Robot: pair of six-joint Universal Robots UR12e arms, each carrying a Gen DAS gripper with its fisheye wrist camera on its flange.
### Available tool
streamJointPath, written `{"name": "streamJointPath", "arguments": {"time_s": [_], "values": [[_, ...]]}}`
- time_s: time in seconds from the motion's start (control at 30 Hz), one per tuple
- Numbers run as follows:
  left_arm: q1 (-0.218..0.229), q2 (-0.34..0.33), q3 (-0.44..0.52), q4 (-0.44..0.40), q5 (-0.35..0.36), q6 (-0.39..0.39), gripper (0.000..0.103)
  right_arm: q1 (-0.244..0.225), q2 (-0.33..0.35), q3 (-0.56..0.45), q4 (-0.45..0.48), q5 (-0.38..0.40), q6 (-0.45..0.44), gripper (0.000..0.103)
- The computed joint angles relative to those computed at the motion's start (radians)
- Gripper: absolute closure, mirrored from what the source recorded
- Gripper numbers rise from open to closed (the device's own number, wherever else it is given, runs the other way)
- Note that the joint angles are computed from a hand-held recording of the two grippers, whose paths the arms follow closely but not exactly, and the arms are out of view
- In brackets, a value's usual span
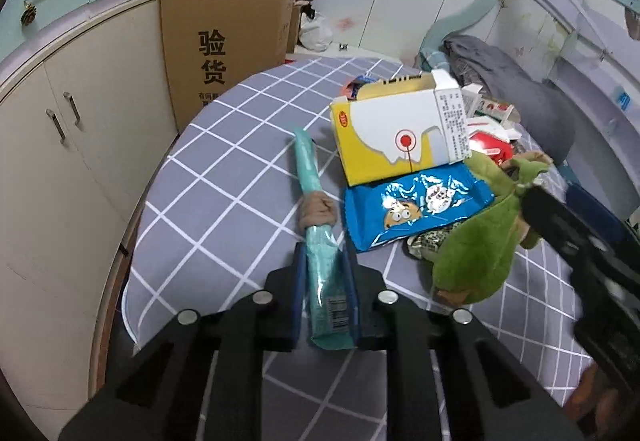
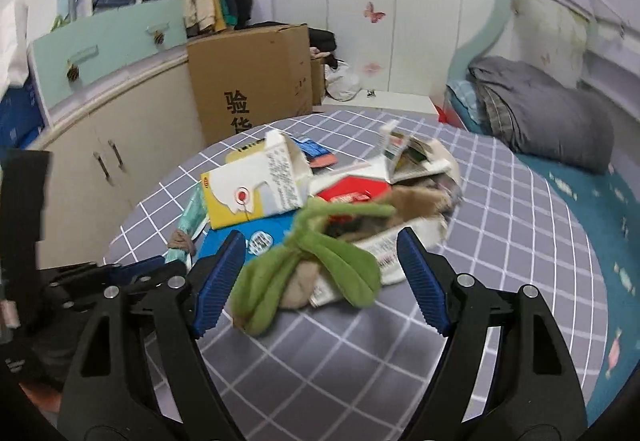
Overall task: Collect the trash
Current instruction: 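Grasp the teal strip with the left tool while the right tool grasps the green plant sprig, then carry the teal strip and green sprig with both tools to the wastebasket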
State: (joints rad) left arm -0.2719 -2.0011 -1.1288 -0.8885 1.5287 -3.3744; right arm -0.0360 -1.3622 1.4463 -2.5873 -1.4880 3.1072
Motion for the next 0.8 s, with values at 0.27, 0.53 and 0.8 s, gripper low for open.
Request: {"name": "streamJointPath", "arguments": {"time_s": [0.27,0.53,0.8], "values": [[0.028,0.068,-0.093,0.078,-0.041,-0.002,0.095,0.015,0.027,-0.046,0.099,-0.031,-0.035,0.086],[0.063,0.13,-0.173,0.202,-0.087,-0.015,0.096,0.032,-0.02,-0.019,-0.052,-0.028,0.004,0.088],[0.111,0.185,-0.246,0.297,-0.139,-0.034,0.096,0.059,-0.025,-0.052,-0.102,0.052,0.04,0.088]]}}
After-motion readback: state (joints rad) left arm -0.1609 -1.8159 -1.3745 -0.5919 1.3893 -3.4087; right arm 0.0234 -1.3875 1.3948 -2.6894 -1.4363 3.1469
